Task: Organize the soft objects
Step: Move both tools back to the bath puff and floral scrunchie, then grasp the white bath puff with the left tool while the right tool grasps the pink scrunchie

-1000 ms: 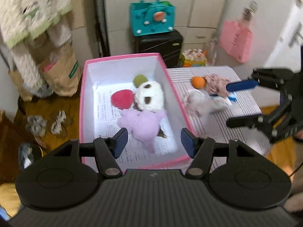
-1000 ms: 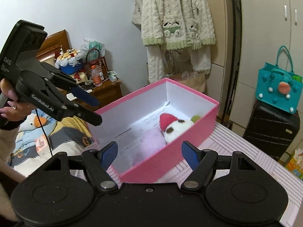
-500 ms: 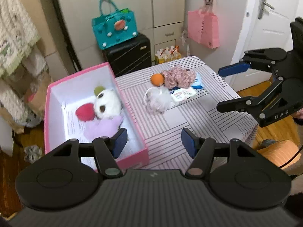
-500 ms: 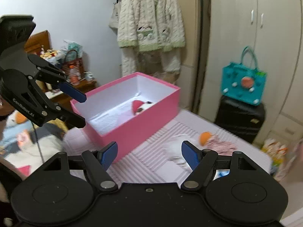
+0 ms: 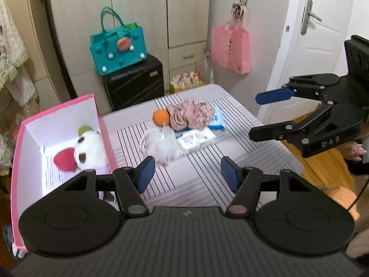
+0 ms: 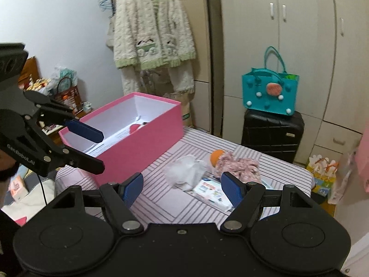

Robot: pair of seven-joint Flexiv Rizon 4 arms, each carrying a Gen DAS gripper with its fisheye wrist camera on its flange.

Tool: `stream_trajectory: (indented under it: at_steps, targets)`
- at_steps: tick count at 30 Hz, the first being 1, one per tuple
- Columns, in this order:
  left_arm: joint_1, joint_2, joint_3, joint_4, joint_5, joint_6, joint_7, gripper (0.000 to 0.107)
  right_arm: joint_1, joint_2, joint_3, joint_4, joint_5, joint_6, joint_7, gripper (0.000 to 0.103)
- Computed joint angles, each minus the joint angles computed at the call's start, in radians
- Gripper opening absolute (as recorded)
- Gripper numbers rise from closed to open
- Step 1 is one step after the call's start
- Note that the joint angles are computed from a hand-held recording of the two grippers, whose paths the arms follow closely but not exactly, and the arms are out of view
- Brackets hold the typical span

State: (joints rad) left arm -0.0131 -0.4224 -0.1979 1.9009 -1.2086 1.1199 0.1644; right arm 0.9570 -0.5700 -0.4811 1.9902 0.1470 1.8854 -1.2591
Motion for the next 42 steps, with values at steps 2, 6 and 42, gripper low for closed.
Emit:
stream_trajectory:
  at_steps: [2,6,42]
  targets:
    - [-0.014,-0.016,-0.024,-0.005,-0.065,0.055,0.048,0.062,0.012,-0.021,-0.02,0.006,0.023,0.025,0.002,0.079]
    - [-0.042,-0.064,-0.044,-0.045,-0.141,0.115,0.071,0.062,0.027,-0.066,-0.055,-0.005,0.072,0.042,-0.002,0.079]
    - [0.084,-0.528,-0.501,-0.336,0.058,0.719,-0.112,0.062,-0.414,-0.357,0.236,-0.425,-0.167,-0.075,0.075,0.082]
